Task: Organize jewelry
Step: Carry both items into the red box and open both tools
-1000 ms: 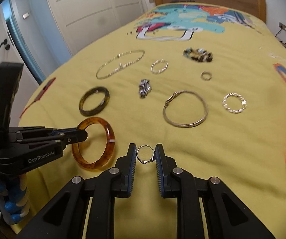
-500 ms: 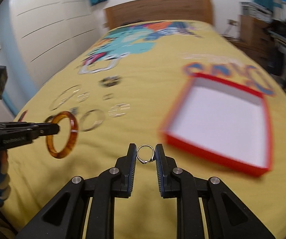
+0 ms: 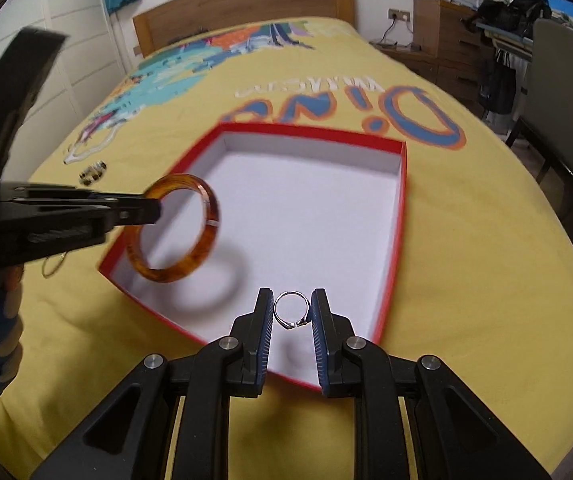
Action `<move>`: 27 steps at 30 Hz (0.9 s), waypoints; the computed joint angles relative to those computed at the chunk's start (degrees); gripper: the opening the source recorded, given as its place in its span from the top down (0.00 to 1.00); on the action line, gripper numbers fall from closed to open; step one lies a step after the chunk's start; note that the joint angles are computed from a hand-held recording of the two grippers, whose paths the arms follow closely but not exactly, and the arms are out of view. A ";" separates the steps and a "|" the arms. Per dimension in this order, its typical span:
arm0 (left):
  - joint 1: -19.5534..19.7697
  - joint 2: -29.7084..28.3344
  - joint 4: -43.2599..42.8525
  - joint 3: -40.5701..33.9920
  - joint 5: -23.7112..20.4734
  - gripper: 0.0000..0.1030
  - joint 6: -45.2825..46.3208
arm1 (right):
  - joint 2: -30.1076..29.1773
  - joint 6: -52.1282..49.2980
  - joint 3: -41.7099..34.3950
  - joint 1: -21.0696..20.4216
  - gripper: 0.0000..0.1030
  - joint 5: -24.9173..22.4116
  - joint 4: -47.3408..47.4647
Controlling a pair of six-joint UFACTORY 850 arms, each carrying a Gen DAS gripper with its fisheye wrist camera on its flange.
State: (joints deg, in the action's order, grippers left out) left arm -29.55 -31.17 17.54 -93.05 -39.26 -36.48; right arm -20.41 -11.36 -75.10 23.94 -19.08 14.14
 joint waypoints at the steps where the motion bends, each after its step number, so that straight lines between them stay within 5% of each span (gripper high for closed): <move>1: -0.17 -0.97 0.09 -0.74 -0.84 0.92 0.60 | -0.45 1.11 -0.39 0.03 0.82 -0.67 -1.96; 21: -2.28 3.83 1.93 8.00 -6.18 0.89 -15.32 | -1.39 -12.01 -1.04 -0.20 0.80 -4.14 4.04; 25: -1.66 5.10 0.07 8.87 -3.82 0.89 -14.64 | -0.21 -10.49 -0.36 0.23 0.67 -3.86 3.38; 27: -1.60 5.64 0.99 9.19 -2.75 0.87 -14.51 | 1.15 -6.44 0.57 0.70 0.52 -2.67 -1.13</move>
